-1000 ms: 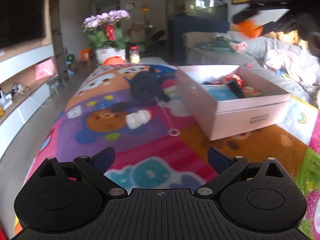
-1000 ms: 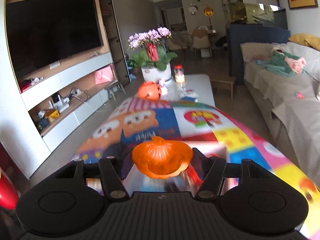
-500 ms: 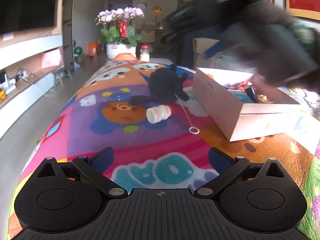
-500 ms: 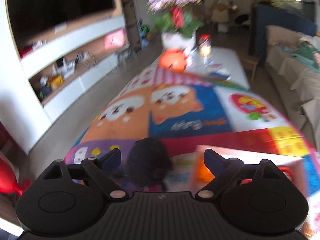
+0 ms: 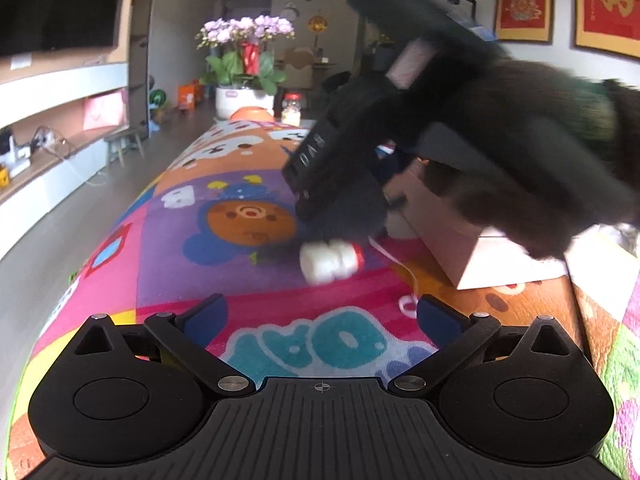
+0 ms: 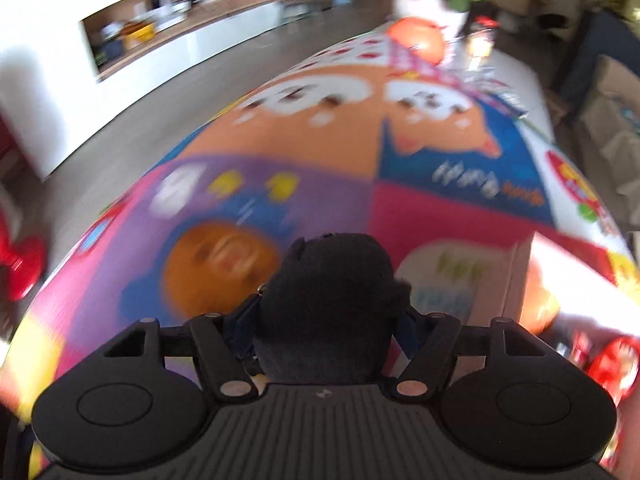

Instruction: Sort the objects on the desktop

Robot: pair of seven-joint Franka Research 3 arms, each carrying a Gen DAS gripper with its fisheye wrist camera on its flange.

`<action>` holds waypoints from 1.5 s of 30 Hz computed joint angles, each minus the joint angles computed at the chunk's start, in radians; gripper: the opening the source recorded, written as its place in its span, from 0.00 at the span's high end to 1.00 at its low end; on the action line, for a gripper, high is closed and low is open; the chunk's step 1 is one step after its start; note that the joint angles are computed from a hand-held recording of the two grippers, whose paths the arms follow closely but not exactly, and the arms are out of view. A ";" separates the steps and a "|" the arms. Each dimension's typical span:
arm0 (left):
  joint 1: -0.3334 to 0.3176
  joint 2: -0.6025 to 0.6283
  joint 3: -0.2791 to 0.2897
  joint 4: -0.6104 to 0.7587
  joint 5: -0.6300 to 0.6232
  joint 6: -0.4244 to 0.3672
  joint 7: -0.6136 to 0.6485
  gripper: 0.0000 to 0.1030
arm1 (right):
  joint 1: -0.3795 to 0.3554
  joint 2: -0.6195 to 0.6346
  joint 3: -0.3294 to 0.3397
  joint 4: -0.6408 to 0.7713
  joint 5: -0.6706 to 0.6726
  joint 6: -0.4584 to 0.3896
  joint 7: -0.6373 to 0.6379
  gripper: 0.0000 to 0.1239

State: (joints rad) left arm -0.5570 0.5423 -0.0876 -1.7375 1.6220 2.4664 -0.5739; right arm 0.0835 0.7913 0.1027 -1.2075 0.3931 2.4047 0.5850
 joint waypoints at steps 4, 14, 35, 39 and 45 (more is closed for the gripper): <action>-0.002 0.014 -0.009 0.022 -0.044 0.003 0.093 0.00 | -0.068 -0.150 0.027 -0.207 0.064 -0.030 -0.120 0.47; -0.034 0.036 -0.009 0.053 -0.194 0.023 0.240 0.00 | -0.339 -0.390 0.043 -0.448 0.595 -0.207 -0.434 0.46; -0.125 0.111 0.035 0.193 -0.426 -0.059 0.461 0.00 | -0.509 -0.202 -0.047 -0.409 0.837 -0.171 -0.311 0.24; -0.133 0.109 0.048 0.201 -0.414 -0.066 0.400 0.00 | -0.544 -0.232 -0.038 -0.469 0.930 -0.186 -0.422 0.23; -0.124 0.122 0.037 0.226 -0.434 -0.078 0.435 0.00 | -0.582 -0.243 -0.071 -0.509 0.960 -0.397 -0.571 0.17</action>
